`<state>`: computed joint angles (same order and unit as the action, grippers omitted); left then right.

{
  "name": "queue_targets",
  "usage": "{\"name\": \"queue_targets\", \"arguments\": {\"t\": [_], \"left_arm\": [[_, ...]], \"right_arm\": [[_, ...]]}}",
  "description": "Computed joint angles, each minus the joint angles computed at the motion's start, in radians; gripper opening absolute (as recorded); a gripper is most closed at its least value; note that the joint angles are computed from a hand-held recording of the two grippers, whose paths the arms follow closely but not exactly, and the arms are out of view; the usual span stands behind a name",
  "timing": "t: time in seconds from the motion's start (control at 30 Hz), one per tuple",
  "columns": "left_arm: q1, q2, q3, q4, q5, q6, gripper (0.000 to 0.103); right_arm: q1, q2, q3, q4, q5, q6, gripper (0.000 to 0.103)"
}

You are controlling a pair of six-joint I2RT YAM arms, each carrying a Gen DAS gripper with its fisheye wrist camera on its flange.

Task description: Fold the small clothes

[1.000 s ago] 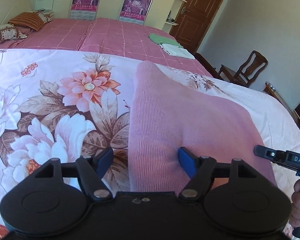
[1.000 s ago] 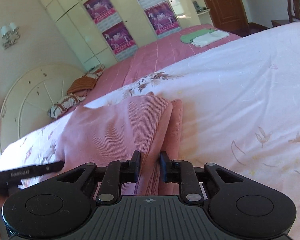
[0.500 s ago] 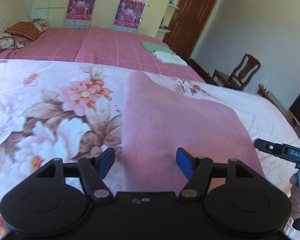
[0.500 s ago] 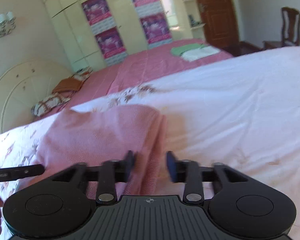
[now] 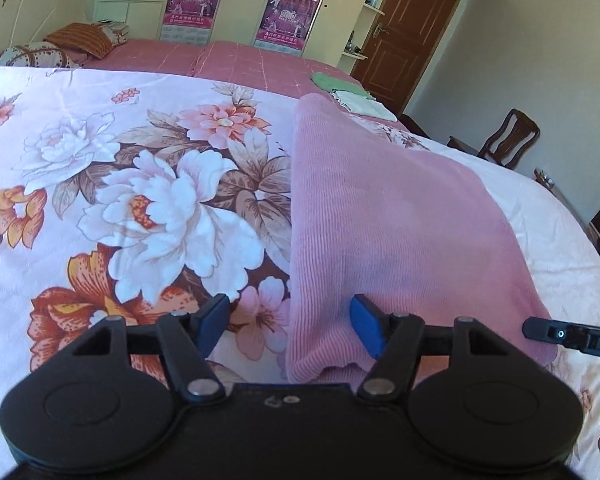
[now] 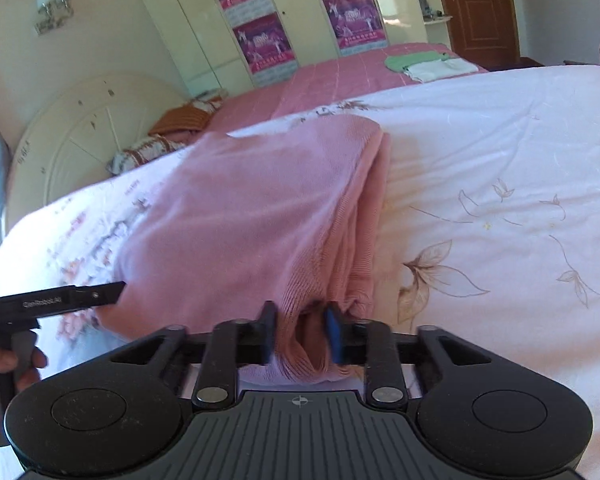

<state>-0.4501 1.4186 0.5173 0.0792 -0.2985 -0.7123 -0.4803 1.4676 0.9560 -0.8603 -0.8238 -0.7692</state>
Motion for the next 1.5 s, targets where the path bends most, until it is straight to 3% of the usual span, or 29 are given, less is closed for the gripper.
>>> {"name": "queue_targets", "arguments": {"t": [0.07,0.2,0.43,0.53,0.6,0.63,0.67,0.7,0.73,0.83,1.0,1.03,1.1,1.17,1.23,1.33,1.5], "left_arm": [[-0.013,-0.003,0.007,-0.017,-0.008,0.000,0.064],[-0.041,-0.018,0.005,-0.039,-0.019,-0.004,0.063],[-0.080,-0.020,-0.010,-0.052,-0.050,0.003,0.065],[-0.083,-0.032,0.018,-0.118,-0.053,0.008,0.066],[-0.084,-0.099,0.006,-0.143,-0.075,0.009,0.073],[-0.080,-0.135,-0.008,-0.132,-0.090,0.014,0.085],[-0.067,-0.157,-0.015,-0.118,-0.090,0.025,0.092],[-0.038,-0.161,-0.008,-0.106,-0.065,0.046,0.092],[-0.006,-0.143,0.015,-0.104,-0.031,0.065,0.091],[0.076,-0.039,0.087,-0.053,0.075,0.122,0.083],[0.157,0.145,0.182,-0.005,0.220,0.132,0.087],[0.158,0.164,0.194,-0.011,0.222,0.129,0.087],[0.132,0.162,0.215,-0.047,0.177,0.157,0.085],[0.103,0.139,0.223,-0.070,0.130,0.191,0.080],[0.140,0.131,0.206,-0.047,0.207,0.162,0.082],[0.178,0.149,0.203,-0.030,0.247,0.160,0.087],[0.230,0.205,0.206,0.029,0.345,0.129,0.090]], "right_arm": [[0.001,0.003,-0.004,0.013,0.011,-0.015,0.012],[-0.008,-0.041,-0.041,0.051,0.036,-0.049,0.005],[0.023,-0.070,-0.094,0.138,0.102,-0.044,0.004],[0.048,-0.078,-0.113,0.177,0.127,-0.015,0.004],[0.045,-0.063,-0.075,0.128,0.123,-0.006,0.006],[0.026,-0.043,-0.041,0.086,0.098,0.004,0.020],[0.001,-0.033,-0.022,0.065,0.063,0.018,0.052],[-0.031,-0.033,-0.011,0.066,0.010,0.036,0.063],[-0.050,-0.020,0.003,0.064,-0.031,0.038,0.066],[-0.016,0.055,0.075,0.073,-0.036,0.148,0.066],[0.050,0.195,0.144,0.142,-0.057,0.334,0.063],[0.060,0.227,0.163,0.130,-0.049,0.335,0.063],[0.079,0.214,0.119,0.216,0.019,0.325,0.045],[0.073,0.189,0.107,0.231,0.032,0.324,0.044],[0.052,0.157,0.084,0.254,0.002,0.329,0.044],[0.038,0.263,0.179,0.134,-0.036,0.318,0.052],[0.036,0.396,0.327,-0.068,-0.121,0.198,0.052]]}}
